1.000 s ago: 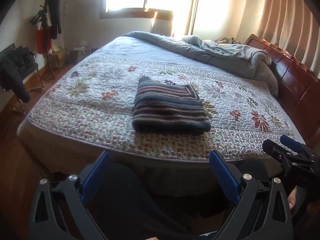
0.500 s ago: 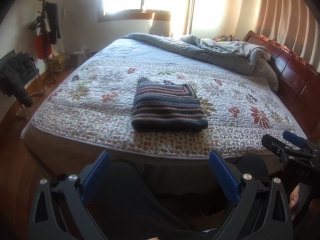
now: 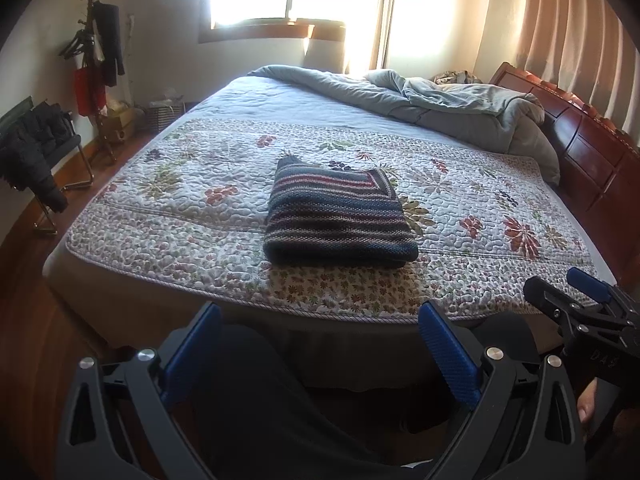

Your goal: Fold small clothes

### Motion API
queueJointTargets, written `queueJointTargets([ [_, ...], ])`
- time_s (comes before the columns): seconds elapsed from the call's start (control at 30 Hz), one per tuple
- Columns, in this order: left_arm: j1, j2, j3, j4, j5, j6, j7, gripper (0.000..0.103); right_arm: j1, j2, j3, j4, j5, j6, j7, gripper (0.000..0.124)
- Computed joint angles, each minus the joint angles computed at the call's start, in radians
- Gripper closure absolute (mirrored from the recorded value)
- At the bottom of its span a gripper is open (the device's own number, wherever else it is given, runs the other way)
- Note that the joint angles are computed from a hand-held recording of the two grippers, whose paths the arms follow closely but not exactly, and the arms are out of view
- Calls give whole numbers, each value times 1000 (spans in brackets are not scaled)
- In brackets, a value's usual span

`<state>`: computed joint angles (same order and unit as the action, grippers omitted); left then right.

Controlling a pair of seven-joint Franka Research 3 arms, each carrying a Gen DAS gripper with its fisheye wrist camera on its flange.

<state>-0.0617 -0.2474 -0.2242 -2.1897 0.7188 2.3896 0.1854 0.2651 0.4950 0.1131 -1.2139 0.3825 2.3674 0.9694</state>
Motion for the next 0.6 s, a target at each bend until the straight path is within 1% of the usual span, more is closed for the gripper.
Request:
queueJointTargets([
  [0.07,0,7,4,2,-8,5,2,4,1,11,-1,14,-3,-13,6,24],
  [0.17,5,9,0,-3,15,14,-16,4,1,21,-2,24,-6,-23,11,24],
  [0.33,4,14,2,-6,23,33,-22,4,-1,29,-2,30,-5,-26,17,24],
  [0.53,0,21,1,5,24,18,-18,4,-3,38,-1,36,-4,-31,17,24],
  [0.6,-1,25,-4,15,28,-6,-22,4,-3,38,-3,34,-6,-29,19,24],
])
